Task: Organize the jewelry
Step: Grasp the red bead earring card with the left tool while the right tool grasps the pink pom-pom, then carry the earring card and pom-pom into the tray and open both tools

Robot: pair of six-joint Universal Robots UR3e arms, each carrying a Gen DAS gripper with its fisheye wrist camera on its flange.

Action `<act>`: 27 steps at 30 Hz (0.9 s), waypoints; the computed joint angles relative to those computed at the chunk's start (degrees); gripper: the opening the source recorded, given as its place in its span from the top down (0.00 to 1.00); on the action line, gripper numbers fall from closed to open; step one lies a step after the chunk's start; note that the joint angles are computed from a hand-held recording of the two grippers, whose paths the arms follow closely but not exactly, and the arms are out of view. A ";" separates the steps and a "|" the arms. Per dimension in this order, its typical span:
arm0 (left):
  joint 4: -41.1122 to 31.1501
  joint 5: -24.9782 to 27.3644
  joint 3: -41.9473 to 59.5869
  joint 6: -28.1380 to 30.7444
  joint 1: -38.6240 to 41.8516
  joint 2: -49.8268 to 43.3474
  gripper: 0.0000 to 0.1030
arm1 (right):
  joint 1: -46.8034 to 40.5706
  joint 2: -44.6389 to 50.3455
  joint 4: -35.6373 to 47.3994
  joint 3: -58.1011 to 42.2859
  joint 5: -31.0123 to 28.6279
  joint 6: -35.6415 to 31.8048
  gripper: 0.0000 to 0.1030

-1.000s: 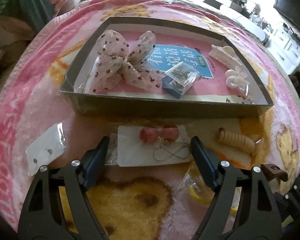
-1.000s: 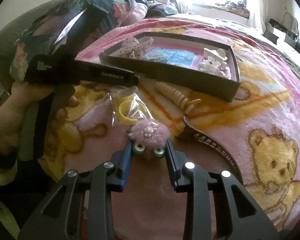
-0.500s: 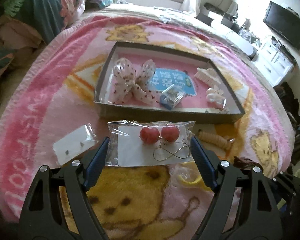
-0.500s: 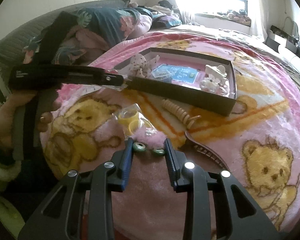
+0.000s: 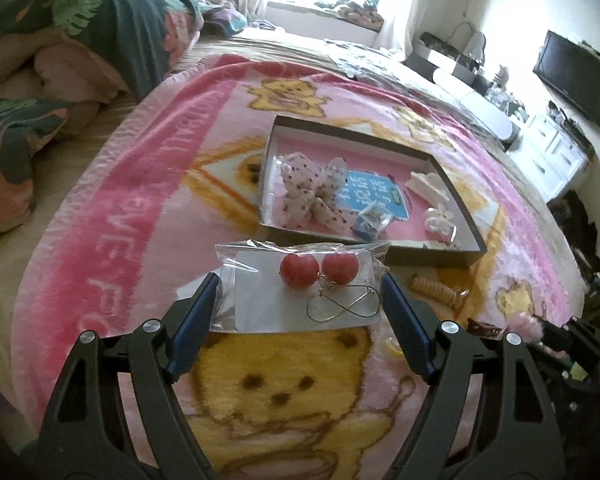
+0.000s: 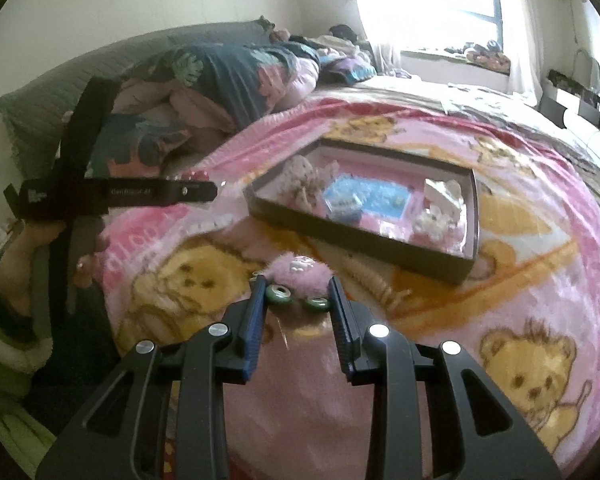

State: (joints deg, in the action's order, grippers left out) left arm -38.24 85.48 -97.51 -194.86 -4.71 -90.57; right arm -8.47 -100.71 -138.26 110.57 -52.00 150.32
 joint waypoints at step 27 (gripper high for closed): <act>-2.93 2.12 21.02 1.53 -2.01 -13.44 0.29 | -2.24 14.58 -8.27 -18.79 -2.04 11.27 0.71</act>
